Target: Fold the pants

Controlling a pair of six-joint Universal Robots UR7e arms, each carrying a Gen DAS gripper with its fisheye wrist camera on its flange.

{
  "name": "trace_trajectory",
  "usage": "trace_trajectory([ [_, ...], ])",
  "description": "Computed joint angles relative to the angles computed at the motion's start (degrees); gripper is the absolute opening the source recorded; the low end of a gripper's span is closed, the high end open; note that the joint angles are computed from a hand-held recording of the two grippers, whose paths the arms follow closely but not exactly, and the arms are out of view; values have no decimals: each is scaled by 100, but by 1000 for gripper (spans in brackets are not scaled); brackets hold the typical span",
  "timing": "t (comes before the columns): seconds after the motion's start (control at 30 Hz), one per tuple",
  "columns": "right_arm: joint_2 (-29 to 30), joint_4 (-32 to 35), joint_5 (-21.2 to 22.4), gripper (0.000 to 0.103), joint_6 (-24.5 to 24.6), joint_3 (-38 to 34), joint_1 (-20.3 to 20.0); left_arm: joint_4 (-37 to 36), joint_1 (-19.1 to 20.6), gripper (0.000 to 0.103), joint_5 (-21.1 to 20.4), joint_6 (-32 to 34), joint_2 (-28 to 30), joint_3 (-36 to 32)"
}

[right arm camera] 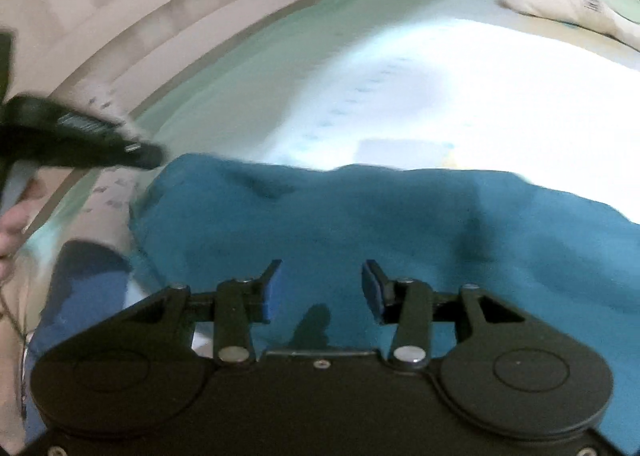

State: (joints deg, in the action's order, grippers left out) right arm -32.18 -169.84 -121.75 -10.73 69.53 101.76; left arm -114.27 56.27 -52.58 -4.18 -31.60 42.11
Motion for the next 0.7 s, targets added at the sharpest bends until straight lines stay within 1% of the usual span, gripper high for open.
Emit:
trace_trajectory([
  [0.07,-104,-135,-88,53,-18,73,-40,-199,-73,12,284,127,-27,96],
  [0.1,-129,-232,-125,53,-52,97,-55,-249,-100,12,341,173,-23,100],
  [0.17,-155,-338,-199,53,-104,62,-88,-112,-107,12,142,235,59,-55],
  [0.2,-121,-391,-224,53,-141,-26,-140,23,-102,12,-9,227,139,-182],
  [0.3,-92,-482,-313,53,-203,-220,-230,303,-103,12,-275,183,405,-437],
  [0.37,-45,-348,-396,53,-253,-449,-291,411,-82,12,-524,160,582,-537],
  [0.4,30,-183,-466,53,-265,-659,-323,595,-57,12,-707,81,712,-672],
  [0.5,120,535,-535,53,-106,-1097,-429,1130,27,12,-1176,-95,974,-885],
  [0.57,138,906,-564,53,-43,-1254,-488,1448,61,12,-1240,2,1063,-880],
  [0.63,168,1112,-557,53,-94,-1388,-524,1599,93,11,-1095,85,1047,-679],
  [0.67,176,1138,-553,53,-175,-1415,-536,1381,126,11,-1099,213,925,-407],
  [0.7,168,1164,-540,53,-258,-1425,-551,1055,157,12,-1199,328,760,-99],
])
